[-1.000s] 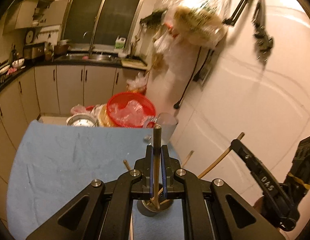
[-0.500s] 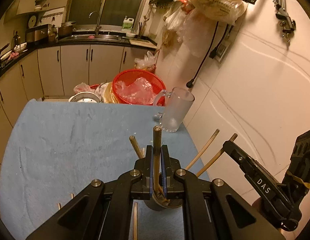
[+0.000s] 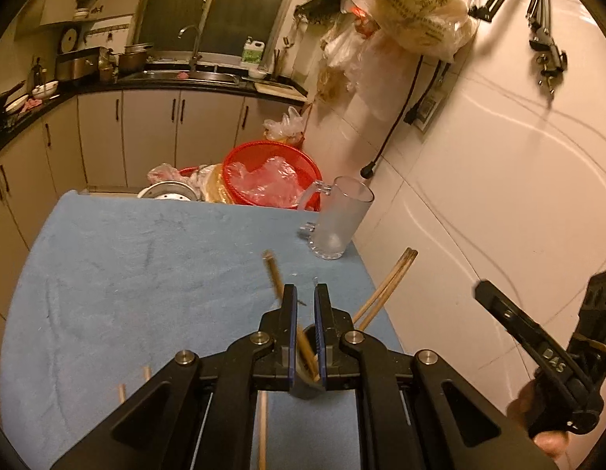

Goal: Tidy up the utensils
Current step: 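Lift the left gripper's chopstick over the black holder and release it while the right gripper releases its own, then move both open grippers back down to the remaining chopsticks on the towel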

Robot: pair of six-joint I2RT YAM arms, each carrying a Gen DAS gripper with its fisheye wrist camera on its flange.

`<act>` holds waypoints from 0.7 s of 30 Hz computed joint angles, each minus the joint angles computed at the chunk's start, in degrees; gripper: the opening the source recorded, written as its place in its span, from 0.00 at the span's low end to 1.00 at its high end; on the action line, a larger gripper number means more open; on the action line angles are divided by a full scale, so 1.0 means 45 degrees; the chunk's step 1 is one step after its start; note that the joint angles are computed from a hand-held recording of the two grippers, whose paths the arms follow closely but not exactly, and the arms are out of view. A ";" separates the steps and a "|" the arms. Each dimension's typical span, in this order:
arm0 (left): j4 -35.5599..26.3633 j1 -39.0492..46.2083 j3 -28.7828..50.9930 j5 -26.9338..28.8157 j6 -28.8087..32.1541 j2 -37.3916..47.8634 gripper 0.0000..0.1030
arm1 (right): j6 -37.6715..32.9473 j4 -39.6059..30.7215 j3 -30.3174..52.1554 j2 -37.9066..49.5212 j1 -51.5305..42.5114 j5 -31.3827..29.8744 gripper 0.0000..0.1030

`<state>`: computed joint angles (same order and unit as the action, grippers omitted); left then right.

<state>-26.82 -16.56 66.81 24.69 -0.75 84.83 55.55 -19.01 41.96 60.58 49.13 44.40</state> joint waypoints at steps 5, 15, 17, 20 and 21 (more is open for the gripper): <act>-0.0947 0.1598 -0.1021 0.0276 0.1370 -0.0917 0.07 | 0.2074 -0.1215 0.0398 0.0676 0.2373 0.0773 0.27; -0.1625 0.5100 -0.1526 -0.0431 0.4271 0.2472 0.07 | 0.3385 0.0654 0.1753 0.5060 0.3863 -0.0646 0.27; -0.1406 0.5169 -0.1347 -0.0618 0.4373 0.3331 0.07 | 0.3498 0.0712 0.2190 0.5749 0.3863 -0.0871 0.27; -0.1024 0.5007 -0.0886 -0.0841 0.4262 0.4574 0.07 | 0.3402 0.0517 0.2873 0.6473 0.3691 -0.1168 0.27; -0.0927 0.4927 -0.0682 -0.0885 0.4211 0.5044 0.07 | 0.3392 0.0346 0.3175 0.6756 0.3649 -0.1297 0.27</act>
<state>-30.99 5.61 63.74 20.71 18.20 107.52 70.82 -17.45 56.25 90.98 65.55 38.56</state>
